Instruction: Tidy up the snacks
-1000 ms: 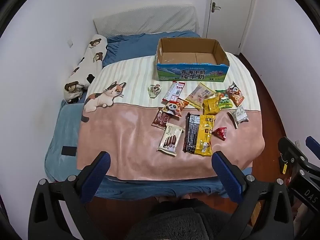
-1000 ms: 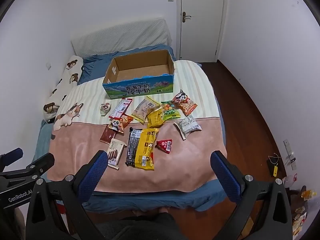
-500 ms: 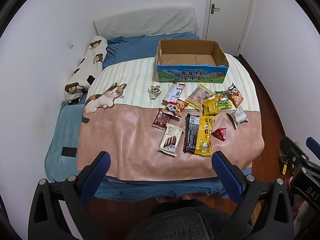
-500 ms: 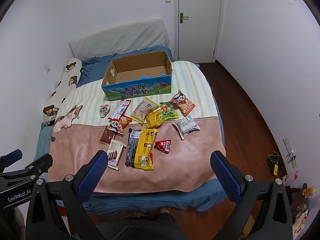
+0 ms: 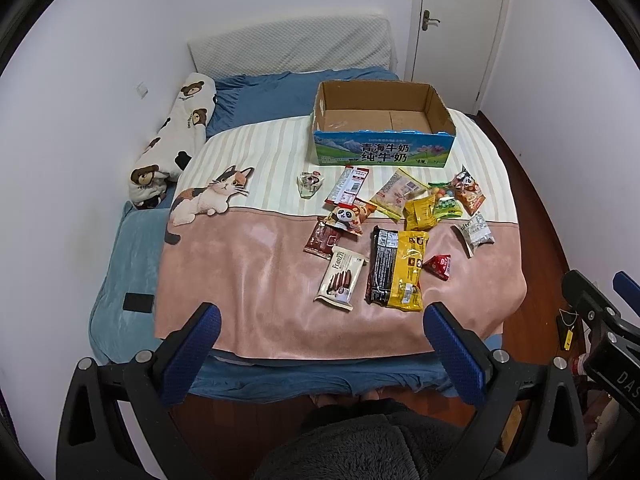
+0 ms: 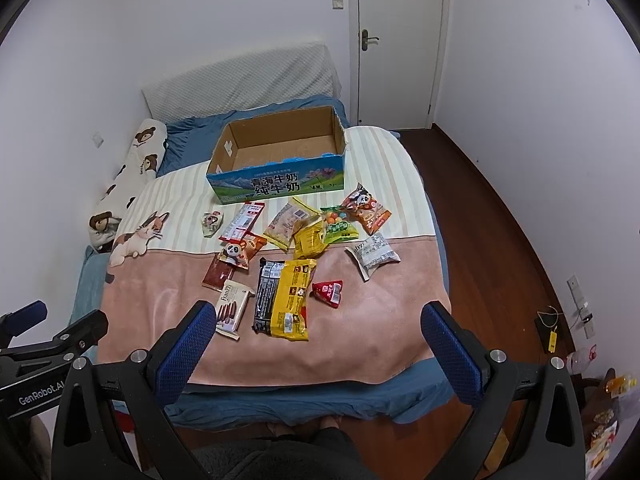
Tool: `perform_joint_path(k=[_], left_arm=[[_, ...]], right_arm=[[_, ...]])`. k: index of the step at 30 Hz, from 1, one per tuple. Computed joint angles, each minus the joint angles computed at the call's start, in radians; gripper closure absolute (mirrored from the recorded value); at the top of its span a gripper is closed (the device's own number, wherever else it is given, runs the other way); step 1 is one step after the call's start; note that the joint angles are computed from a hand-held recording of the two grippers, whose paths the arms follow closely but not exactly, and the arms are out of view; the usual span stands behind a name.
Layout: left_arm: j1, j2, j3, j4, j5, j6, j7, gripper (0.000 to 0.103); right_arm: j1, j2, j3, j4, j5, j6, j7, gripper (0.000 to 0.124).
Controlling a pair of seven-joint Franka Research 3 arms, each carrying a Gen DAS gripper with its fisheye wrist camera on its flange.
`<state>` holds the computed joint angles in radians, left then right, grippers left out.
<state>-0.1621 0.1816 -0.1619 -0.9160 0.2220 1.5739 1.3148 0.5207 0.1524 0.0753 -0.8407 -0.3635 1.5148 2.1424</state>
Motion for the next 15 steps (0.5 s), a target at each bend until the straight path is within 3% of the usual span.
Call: perform_joint_path(k=[15], left_arm=[[0.004,-0.030,-0.003,-0.033,-0.006,0.020,-0.012,0.000]], right_arm=[[0.008,0.007,-0.002,0.030,-0.002,-0.012,-0.006,0.021]])
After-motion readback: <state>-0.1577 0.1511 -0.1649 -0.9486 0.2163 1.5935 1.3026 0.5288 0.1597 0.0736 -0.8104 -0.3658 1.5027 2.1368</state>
